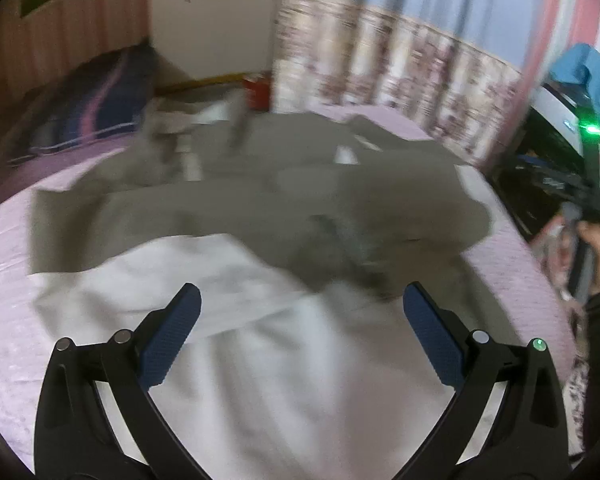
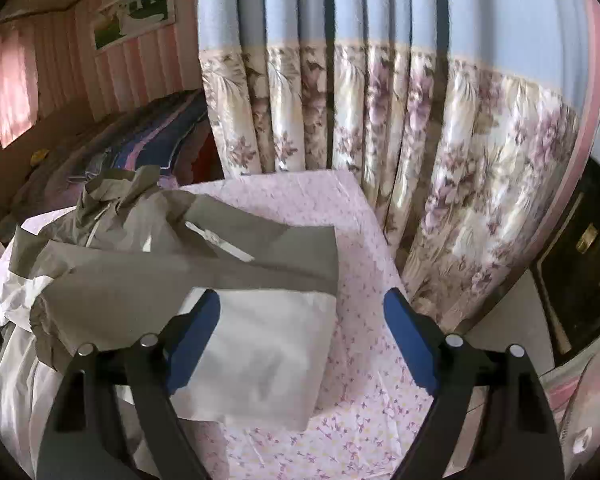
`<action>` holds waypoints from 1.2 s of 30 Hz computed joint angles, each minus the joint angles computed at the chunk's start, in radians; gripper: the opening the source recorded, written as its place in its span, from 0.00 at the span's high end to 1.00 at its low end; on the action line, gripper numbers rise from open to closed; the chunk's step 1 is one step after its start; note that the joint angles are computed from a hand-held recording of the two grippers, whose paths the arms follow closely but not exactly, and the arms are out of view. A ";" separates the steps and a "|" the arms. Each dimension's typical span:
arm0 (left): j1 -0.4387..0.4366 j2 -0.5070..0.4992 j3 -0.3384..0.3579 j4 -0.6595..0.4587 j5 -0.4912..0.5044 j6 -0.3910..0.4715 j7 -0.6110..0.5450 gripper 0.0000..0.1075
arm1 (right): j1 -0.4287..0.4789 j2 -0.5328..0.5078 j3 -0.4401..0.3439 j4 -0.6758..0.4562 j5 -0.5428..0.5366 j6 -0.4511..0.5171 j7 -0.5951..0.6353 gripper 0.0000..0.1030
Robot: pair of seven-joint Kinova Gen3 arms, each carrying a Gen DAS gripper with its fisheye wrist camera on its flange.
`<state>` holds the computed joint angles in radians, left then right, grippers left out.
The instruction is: Fold large clothes
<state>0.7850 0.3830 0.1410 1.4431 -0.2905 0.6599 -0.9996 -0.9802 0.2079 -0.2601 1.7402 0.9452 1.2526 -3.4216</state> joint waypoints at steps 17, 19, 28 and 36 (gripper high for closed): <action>-0.043 0.037 -0.006 -0.112 0.085 -0.072 -0.151 0.93 | -0.027 0.042 0.003 -0.015 0.012 -0.039 0.019 0.19; 0.018 -0.037 -0.099 -0.058 0.003 -0.092 -0.099 0.93 | -0.031 0.059 0.011 -0.055 0.022 -0.046 0.055 0.19; -0.200 -0.189 -0.126 0.155 -0.009 0.004 -0.143 0.92 | -0.050 0.186 0.085 -0.275 -0.006 -0.128 0.275 0.19; -0.499 -0.202 -0.035 0.373 0.259 -0.141 -0.287 0.17 | -0.055 0.242 0.159 -0.373 -0.108 -0.203 0.368 0.18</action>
<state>0.2862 0.1813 0.1064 1.8160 -0.0319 0.5188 -1.2867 -1.0357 0.4501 -0.1011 1.3671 0.8370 1.0494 -3.0536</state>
